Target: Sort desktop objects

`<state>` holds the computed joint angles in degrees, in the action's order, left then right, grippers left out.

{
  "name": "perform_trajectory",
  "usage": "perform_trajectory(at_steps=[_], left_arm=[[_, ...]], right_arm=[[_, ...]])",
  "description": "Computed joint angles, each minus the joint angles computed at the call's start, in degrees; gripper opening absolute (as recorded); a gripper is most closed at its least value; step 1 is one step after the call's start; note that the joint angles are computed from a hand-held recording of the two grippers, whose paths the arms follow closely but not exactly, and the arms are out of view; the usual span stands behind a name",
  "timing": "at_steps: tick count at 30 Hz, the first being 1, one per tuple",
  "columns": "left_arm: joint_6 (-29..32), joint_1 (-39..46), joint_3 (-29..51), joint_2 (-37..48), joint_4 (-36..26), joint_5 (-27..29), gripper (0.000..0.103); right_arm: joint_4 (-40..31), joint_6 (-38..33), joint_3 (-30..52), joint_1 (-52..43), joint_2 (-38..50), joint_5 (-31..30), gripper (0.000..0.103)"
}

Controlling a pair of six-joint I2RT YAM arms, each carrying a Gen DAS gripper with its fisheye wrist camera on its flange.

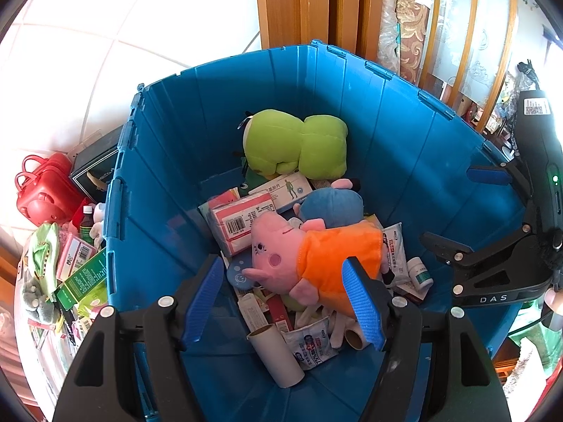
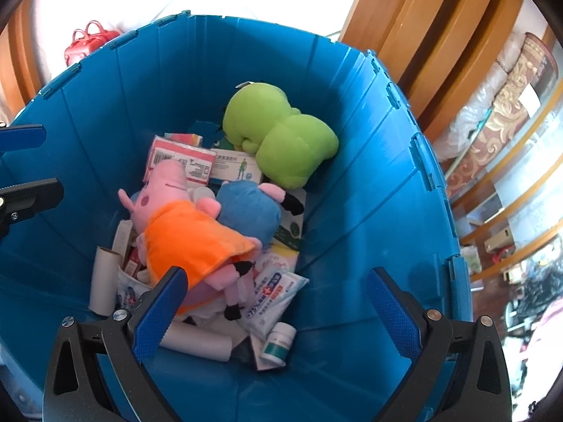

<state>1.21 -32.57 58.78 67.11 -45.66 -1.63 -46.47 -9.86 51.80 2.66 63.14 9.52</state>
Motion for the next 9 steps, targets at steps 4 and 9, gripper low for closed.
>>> perform_trajectory(at_steps=[4, 9], left_arm=[[-0.2, -0.3, 0.2, 0.2, 0.0, -0.4, 0.069], [-0.4, -0.4, 0.3, 0.4, 0.0, -0.4, 0.069]], right_arm=[[0.1, 0.3, -0.2, 0.8, -0.2, 0.8, 0.103], [0.2, 0.0, -0.3, 0.9, -0.1, 0.8, 0.103]])
